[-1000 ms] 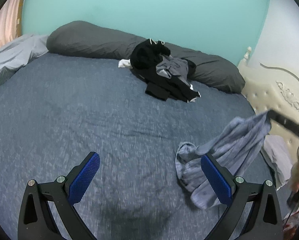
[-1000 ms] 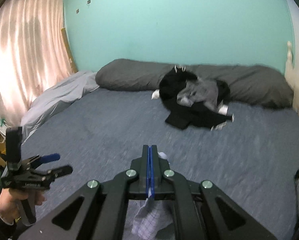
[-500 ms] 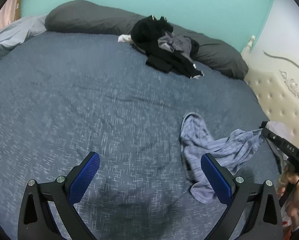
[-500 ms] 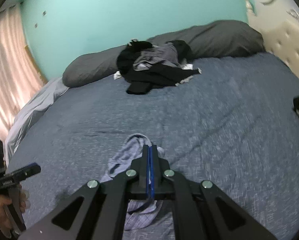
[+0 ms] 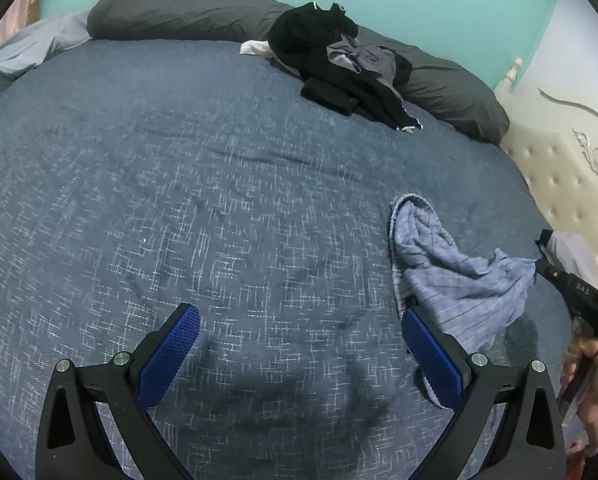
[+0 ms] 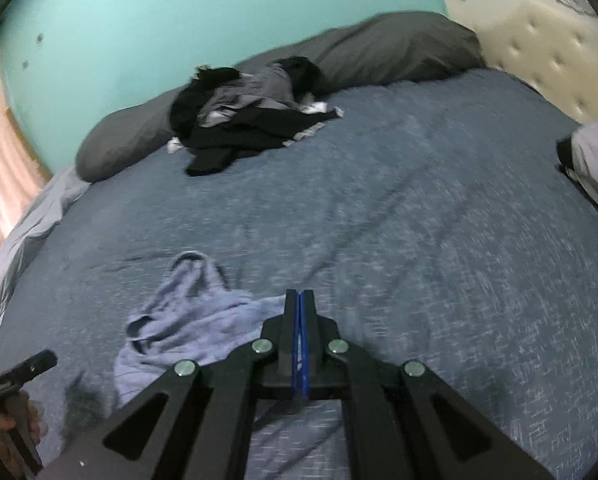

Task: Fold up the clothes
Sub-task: 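Drag the boxers onto the open bed surface and open the right gripper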

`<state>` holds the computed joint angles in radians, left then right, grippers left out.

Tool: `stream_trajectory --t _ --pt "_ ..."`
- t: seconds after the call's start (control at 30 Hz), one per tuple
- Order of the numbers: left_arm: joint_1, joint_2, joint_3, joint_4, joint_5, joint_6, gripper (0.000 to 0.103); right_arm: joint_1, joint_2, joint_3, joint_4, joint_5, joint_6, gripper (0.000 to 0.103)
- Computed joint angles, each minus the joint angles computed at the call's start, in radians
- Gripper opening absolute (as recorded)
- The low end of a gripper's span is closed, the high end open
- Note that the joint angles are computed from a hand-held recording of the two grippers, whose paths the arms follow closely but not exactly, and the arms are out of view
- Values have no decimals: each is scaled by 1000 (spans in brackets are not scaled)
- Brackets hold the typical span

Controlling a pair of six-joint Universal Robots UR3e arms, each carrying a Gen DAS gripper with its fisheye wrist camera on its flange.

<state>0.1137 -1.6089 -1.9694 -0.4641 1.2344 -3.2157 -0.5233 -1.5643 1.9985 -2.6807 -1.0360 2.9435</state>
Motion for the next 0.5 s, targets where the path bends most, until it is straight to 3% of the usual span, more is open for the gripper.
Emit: stream_trajectory --t 0.27,0.5 --pt "13 -10 -21 17 -8 14 103 -1 47 -19 22 -76 65 1" --pt "16 -5 -25 24 -3 21 103 -11 -74 26 70 -83 89 2"
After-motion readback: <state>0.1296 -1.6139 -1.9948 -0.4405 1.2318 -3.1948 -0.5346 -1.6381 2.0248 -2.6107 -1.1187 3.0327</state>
